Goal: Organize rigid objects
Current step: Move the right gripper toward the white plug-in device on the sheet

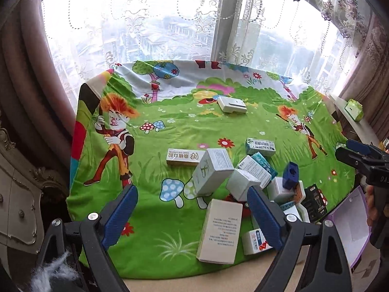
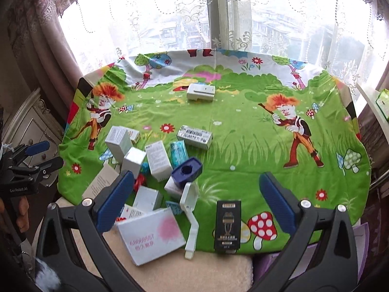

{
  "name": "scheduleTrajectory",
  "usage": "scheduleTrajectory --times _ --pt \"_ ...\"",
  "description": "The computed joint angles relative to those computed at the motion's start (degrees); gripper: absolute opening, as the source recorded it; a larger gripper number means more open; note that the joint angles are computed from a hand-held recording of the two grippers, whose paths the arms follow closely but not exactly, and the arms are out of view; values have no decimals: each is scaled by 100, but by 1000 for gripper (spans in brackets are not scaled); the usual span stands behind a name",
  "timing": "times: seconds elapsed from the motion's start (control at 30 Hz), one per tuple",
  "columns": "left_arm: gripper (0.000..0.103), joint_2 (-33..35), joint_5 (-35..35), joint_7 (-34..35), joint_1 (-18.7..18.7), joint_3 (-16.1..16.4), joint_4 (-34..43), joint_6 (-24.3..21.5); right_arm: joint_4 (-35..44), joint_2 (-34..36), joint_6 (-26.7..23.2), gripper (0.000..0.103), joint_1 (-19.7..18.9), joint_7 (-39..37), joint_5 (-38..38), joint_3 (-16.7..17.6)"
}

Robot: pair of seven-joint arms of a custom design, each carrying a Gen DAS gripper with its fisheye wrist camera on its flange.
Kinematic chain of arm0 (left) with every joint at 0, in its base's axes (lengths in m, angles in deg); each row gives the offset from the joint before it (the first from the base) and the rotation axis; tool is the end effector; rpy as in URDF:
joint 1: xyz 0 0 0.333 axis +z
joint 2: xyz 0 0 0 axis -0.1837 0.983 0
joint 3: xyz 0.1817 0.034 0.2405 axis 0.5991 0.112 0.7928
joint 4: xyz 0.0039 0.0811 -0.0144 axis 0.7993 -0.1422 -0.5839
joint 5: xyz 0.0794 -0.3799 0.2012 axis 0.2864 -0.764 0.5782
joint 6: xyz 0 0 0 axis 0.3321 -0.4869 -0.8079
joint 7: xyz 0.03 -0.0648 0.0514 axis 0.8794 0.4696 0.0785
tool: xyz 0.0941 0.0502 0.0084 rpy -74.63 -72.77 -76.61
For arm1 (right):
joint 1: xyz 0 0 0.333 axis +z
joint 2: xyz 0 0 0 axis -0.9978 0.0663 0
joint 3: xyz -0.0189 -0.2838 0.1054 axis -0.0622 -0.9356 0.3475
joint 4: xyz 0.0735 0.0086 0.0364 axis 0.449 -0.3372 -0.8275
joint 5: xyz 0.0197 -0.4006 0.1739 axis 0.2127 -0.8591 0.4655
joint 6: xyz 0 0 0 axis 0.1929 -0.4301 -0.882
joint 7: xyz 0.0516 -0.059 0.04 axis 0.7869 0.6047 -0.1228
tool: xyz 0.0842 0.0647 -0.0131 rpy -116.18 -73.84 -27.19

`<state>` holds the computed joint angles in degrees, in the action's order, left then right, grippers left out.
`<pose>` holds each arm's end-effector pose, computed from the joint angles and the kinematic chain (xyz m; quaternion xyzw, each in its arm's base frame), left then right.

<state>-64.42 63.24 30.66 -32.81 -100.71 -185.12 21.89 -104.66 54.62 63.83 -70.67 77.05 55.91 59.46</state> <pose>0.3251 -0.3603 0.5313 -0.8621 0.3882 -0.1745 0.2752 0.5412 0.1411 0.5381 -0.8892 0.2890 -0.0591 0.3496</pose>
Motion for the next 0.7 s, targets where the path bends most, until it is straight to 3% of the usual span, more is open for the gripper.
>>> scheduleTrajectory --times 0.17,0.4,0.7 --pt "92 -354 -96 309 210 395 -392 370 871 859 -32 103 77 333 -68 243" --pt "93 -462 -338 572 698 716 -862 1377 2065 2033 -89 103 146 991 -629 698" --pt "93 46 -309 793 1105 733 -982 1993 3922 3886 -347 103 259 2033 -1551 1018"
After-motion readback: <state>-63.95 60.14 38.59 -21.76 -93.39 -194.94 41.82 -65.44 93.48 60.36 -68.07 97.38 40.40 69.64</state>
